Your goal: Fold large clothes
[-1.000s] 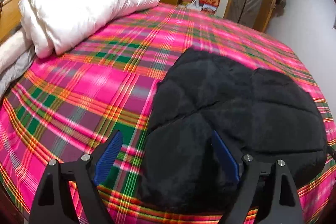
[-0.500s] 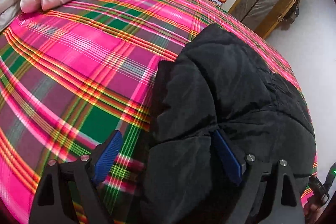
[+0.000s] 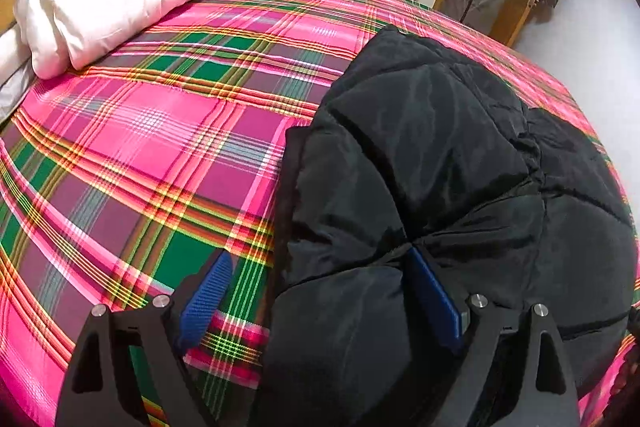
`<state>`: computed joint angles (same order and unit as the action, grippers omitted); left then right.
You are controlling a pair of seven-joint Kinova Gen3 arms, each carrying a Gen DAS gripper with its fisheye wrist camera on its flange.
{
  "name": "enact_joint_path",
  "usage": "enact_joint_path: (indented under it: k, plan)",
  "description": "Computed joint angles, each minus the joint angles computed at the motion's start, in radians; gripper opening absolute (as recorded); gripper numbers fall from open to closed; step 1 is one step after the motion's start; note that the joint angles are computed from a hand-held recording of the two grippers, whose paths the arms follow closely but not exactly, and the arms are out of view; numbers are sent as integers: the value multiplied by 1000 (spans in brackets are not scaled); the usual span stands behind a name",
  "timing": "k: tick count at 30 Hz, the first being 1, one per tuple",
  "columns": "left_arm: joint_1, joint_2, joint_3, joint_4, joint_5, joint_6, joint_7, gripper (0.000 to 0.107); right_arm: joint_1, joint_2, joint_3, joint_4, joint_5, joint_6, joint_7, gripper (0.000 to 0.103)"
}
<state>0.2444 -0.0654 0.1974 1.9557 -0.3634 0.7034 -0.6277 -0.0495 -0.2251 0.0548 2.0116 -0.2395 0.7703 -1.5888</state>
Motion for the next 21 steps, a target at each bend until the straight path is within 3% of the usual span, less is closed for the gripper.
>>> enact_joint_path:
  k: [5,10,12,15,16,21]
  plan:
    - [11,15,10,-15,-45,22,24,91,0,4,2,-2,0,-1,6,70]
    - [5,20,-17,-9,3,-13,-16,91,-1,26,25,-8,-36,-2,38,75]
    - [5,26,-15,-25,8,11,-20,91,5,34,33,-21,-56,16,47,75]
    - [21,11,3,-81,-34,90,4,74,24,7,-7,-50,-1,52,-21,75]
    - [26,-11,11,-85,-55,90,15,74,26,-10,-17,-59,19,59,-34,75]
    - [3,-61,41,-87,-92,-19,46,74,5,-62,-63,-87,88,5,-101,75]
